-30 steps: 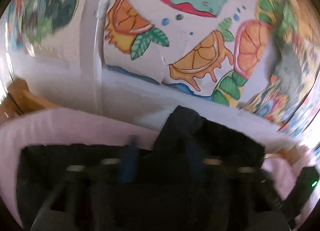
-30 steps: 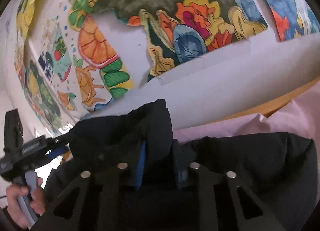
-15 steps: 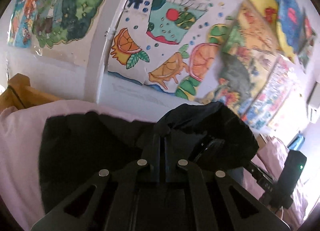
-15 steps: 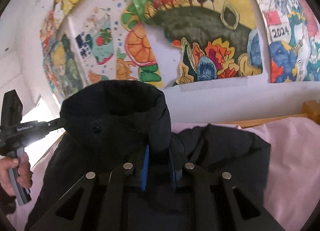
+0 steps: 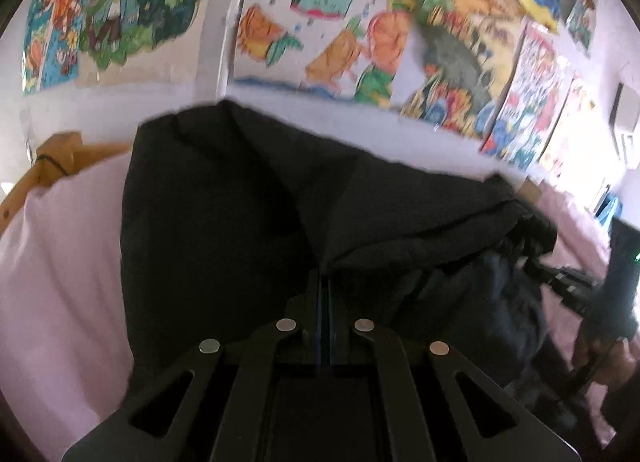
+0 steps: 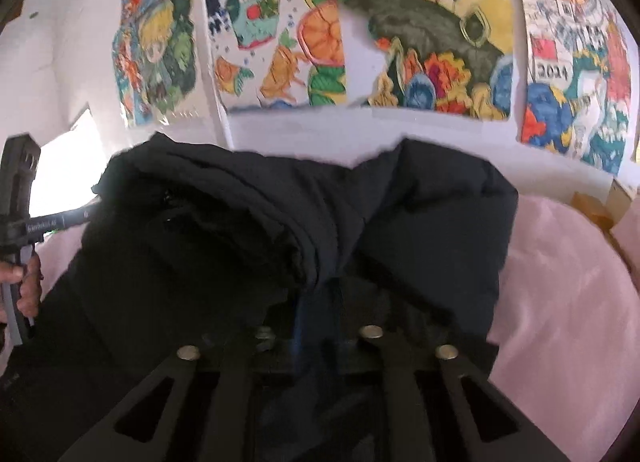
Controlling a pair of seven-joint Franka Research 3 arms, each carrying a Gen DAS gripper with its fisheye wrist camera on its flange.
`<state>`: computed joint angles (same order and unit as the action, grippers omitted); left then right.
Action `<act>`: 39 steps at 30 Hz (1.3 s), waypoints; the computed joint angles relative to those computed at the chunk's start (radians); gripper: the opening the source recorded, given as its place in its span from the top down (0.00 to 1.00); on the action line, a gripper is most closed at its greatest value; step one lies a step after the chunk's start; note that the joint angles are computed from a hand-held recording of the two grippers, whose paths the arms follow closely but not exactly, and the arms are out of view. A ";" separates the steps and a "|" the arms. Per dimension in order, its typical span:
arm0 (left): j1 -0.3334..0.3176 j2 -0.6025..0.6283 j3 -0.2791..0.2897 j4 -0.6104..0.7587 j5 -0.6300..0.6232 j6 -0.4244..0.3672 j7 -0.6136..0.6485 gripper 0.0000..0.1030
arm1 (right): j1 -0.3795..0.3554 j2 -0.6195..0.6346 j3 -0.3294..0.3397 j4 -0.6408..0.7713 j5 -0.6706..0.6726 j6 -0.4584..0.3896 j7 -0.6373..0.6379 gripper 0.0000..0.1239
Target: Fold large clothes
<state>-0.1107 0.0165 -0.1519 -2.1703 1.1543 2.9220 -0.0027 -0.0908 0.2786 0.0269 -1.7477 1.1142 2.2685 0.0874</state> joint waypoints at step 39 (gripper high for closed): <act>0.013 0.189 -0.009 0.295 -0.281 0.012 0.304 0.49 | -0.023 0.104 0.086 0.096 0.047 0.094 -0.173 0.92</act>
<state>-0.0978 0.2059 -0.1605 -1.8752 0.8738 2.9342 0.3015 -0.1140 0.3829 0.1130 -1.6512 1.1617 2.3622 -0.0861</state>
